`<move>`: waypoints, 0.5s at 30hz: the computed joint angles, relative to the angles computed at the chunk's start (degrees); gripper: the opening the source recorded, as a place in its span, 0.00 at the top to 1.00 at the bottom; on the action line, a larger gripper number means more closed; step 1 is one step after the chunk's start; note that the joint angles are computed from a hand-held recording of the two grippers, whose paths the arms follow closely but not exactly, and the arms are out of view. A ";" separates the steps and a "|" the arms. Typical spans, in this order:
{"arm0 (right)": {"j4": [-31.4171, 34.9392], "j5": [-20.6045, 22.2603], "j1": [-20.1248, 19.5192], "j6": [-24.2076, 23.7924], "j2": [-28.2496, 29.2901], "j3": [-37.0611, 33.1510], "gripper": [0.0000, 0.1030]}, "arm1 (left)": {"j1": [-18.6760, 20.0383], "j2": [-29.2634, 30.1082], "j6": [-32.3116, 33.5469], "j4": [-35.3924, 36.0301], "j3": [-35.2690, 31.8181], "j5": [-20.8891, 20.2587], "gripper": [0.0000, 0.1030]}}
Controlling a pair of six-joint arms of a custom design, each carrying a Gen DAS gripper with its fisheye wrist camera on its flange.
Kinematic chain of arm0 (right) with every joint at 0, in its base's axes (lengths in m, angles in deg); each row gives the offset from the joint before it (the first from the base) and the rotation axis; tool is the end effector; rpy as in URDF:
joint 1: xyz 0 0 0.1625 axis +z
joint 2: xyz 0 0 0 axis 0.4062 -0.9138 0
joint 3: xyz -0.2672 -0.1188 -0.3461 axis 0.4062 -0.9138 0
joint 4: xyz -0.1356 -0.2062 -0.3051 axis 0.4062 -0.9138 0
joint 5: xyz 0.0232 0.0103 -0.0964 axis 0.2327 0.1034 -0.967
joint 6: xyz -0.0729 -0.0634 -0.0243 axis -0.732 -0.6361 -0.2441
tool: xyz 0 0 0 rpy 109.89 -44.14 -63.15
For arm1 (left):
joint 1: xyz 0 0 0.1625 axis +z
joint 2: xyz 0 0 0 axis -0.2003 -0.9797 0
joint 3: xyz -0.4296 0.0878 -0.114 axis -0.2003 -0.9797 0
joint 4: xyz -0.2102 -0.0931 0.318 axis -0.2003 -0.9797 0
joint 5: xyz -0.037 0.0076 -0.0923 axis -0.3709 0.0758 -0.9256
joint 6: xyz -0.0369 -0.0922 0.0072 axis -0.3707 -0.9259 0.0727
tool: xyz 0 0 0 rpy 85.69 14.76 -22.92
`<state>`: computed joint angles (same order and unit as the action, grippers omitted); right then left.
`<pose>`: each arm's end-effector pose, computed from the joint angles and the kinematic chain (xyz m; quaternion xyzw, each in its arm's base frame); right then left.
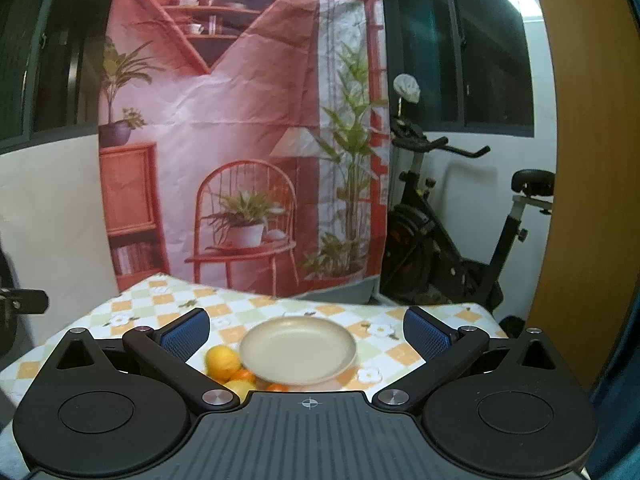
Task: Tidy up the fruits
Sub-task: 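Move the right tool toward the large red apple in the fruit pile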
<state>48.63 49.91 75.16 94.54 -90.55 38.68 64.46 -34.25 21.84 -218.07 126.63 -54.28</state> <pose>0.2002 -0.7509 0.3189 0.1680 -0.7450 0.5120 0.3932 -0.3468 -0.8000 0.1631 0.2761 0.7782 -0.4682 0.3148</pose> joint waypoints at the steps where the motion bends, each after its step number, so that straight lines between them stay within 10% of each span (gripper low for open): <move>1: 0.06 -1.06 -0.61 0.23 0.28 -0.79 0.00 | 0.38 0.34 0.00 0.56 -0.88 -0.98 0.02; 9: 1.56 -7.89 -5.06 2.35 3.31 -4.36 0.00 | 2.63 5.88 -0.54 6.81 -11.06 -3.33 0.09; 15: 14.58 -9.54 -6.51 2.39 10.67 -17.10 0.00 | 4.57 7.73 -1.03 10.32 -14.34 -7.56 0.18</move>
<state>63.21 40.37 68.65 96.94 -79.88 21.58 69.03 -26.52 20.81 -207.75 112.30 -61.84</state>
